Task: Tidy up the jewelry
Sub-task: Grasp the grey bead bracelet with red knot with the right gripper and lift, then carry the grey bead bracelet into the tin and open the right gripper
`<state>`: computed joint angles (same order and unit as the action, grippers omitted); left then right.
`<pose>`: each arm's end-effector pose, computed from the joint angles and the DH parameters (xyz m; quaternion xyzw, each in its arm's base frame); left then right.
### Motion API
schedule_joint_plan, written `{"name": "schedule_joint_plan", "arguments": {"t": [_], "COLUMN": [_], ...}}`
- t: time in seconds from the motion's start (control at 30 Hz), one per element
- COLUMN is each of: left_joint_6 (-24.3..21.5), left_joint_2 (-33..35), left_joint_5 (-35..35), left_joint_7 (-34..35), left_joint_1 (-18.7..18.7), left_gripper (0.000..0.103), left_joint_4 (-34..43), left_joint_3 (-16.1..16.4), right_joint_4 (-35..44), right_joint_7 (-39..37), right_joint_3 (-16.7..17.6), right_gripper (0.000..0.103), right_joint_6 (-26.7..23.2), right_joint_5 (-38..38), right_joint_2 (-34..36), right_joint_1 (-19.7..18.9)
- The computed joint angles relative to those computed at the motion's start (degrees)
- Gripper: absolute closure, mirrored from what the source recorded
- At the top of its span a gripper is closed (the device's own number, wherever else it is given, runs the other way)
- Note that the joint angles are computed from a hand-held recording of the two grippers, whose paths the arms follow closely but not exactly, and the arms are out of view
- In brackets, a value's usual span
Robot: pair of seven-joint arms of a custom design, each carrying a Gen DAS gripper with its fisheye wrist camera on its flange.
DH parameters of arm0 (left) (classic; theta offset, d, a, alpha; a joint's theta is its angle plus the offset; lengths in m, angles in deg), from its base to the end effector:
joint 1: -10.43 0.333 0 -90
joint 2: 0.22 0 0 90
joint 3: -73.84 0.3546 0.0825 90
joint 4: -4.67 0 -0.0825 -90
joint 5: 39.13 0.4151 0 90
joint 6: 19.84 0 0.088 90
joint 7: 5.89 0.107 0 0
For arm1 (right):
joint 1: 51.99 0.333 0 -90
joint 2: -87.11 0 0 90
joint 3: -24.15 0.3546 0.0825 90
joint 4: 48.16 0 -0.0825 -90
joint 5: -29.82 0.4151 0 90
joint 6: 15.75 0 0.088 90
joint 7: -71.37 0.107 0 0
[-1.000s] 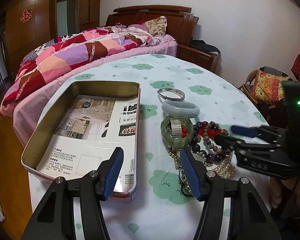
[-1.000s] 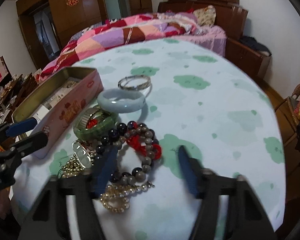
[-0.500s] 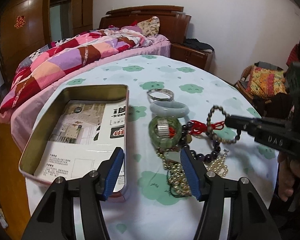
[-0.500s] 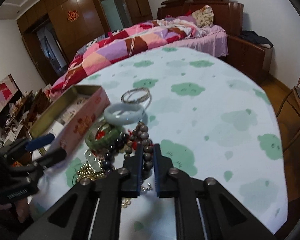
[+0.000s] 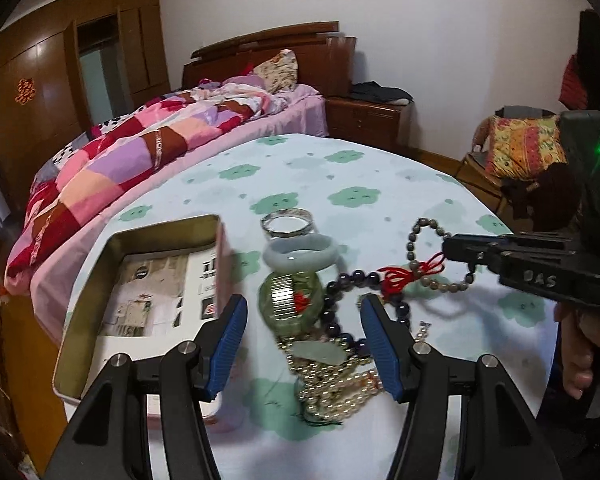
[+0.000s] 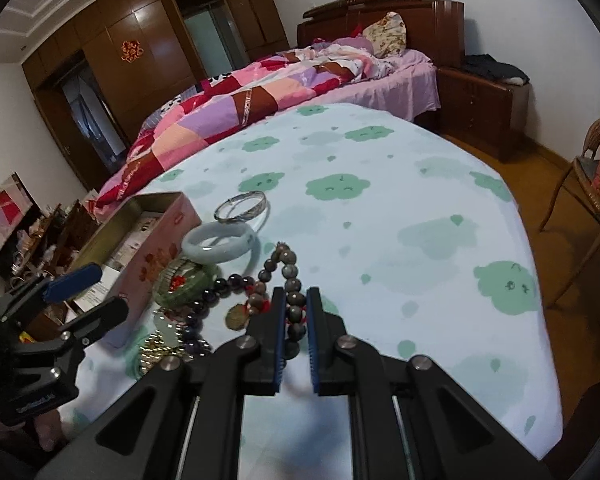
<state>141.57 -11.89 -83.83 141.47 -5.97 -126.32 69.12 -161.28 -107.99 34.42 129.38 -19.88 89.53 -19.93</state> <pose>0.5168 -0.1650 0.5330 -0.3762 0.8315 -0.3608 0.1921 0.4649 0.4327 0.5267 -0.5658 0.7246 -0.2098 0.3330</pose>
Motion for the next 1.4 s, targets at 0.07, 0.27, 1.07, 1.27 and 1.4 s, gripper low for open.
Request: {"name": "schedule_joint_plan", "arguments": {"t": [0.07,0.27,1.07,1.27,1.4], "left_joint_6": [-0.3,-2.6,-2.1,-3.9,-5.3], "left_joint_2": [0.0,1.1,5.0,5.5,6.7], "left_joint_5": [0.3,1.7,2.1,-1.0,-1.0], "left_joint_7": [0.1,-1.3,-0.4,3.7,4.3], "left_joint_1": [-0.1,0.4,0.9,0.3,0.3], "left_gripper": [0.043,0.043,0.043,0.043,0.043], "left_joint_4": [-0.1,0.9,3.9,5.0,6.1], "left_joint_3": [-0.2,-0.8,-3.4,-4.0,-5.0], "right_joint_4": [-0.3,-1.0,0.6,-0.3,-1.0], "right_joint_7": [-1.9,-2.4,-5.2,1.0,1.3], "right_joint_3": [-0.1,-0.6,-2.1,0.0,0.7], "right_gripper": [0.091,0.090,0.092,0.092,0.092], "right_joint_6": [0.7,1.5,-3.5,-5.8,-6.3], "right_joint_5": [2.6,3.2,1.4,-5.1,-4.6], "right_joint_2": [0.5,0.7,1.2,-2.5,-3.0], "right_joint_1": [-0.3,-0.1,1.2,-0.1,-1.2]}}
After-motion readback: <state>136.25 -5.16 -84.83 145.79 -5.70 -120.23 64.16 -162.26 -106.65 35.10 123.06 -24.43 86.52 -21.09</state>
